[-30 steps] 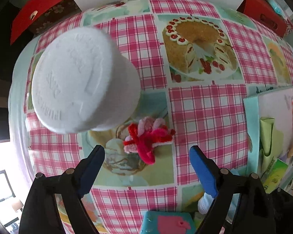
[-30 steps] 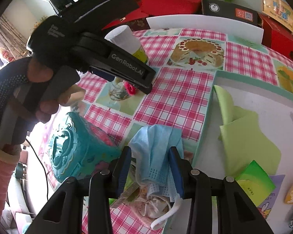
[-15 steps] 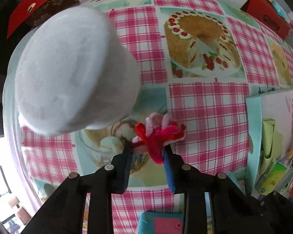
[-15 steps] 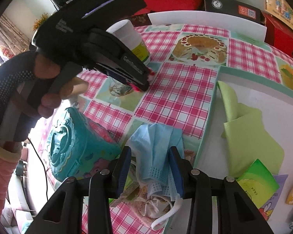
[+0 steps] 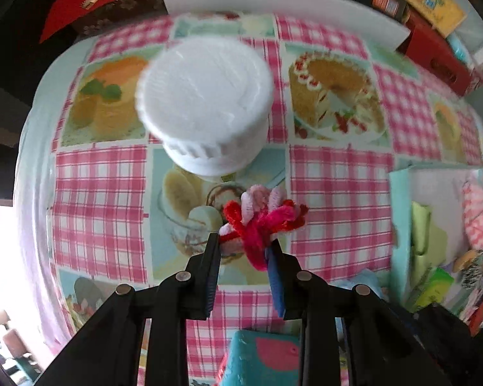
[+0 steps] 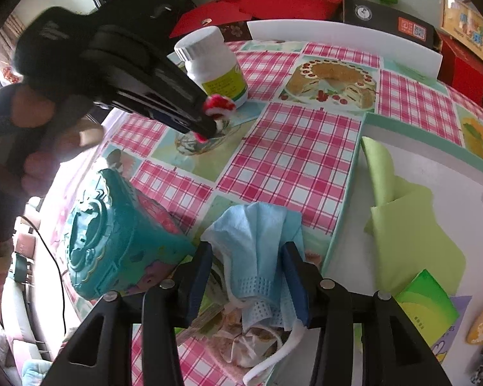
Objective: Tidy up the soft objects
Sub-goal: 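Carry the red hair tie and blue mask over the white tray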
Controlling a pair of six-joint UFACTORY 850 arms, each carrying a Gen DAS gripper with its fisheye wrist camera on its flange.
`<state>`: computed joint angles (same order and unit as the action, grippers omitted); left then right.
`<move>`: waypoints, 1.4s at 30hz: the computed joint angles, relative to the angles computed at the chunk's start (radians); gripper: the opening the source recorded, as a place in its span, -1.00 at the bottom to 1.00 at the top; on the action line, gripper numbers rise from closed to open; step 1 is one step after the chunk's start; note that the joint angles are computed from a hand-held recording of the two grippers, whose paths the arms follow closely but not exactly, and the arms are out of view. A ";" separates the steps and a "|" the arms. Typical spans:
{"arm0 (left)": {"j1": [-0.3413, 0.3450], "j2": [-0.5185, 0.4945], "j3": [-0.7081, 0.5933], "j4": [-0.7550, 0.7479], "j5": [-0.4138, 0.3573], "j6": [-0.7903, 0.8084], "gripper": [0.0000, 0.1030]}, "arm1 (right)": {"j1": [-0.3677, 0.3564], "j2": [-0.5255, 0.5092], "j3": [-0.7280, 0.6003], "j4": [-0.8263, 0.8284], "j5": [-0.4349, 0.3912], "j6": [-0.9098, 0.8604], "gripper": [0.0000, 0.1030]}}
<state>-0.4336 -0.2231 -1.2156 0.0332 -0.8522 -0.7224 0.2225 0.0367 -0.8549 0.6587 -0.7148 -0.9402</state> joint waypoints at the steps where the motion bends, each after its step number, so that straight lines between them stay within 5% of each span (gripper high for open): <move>1: -0.004 0.024 0.019 -0.002 0.020 -0.016 -0.44 | 0.001 0.000 0.001 -0.004 0.005 0.002 -0.25; 5: -0.009 0.124 0.108 -0.057 0.123 -0.055 -0.44 | -0.003 -0.005 0.004 -0.005 0.023 0.014 -0.66; 17: -0.085 0.320 0.257 0.134 0.256 -0.457 -0.44 | -0.053 0.002 0.001 0.131 -0.043 -0.059 -0.80; 31: -0.185 0.367 0.249 0.392 0.263 -0.755 -0.44 | -0.145 0.037 -0.016 0.322 -0.190 -0.168 -0.80; 42: -0.264 0.332 0.134 0.555 0.202 -0.836 -0.44 | -0.284 0.140 -0.026 0.485 -0.196 -0.270 -0.80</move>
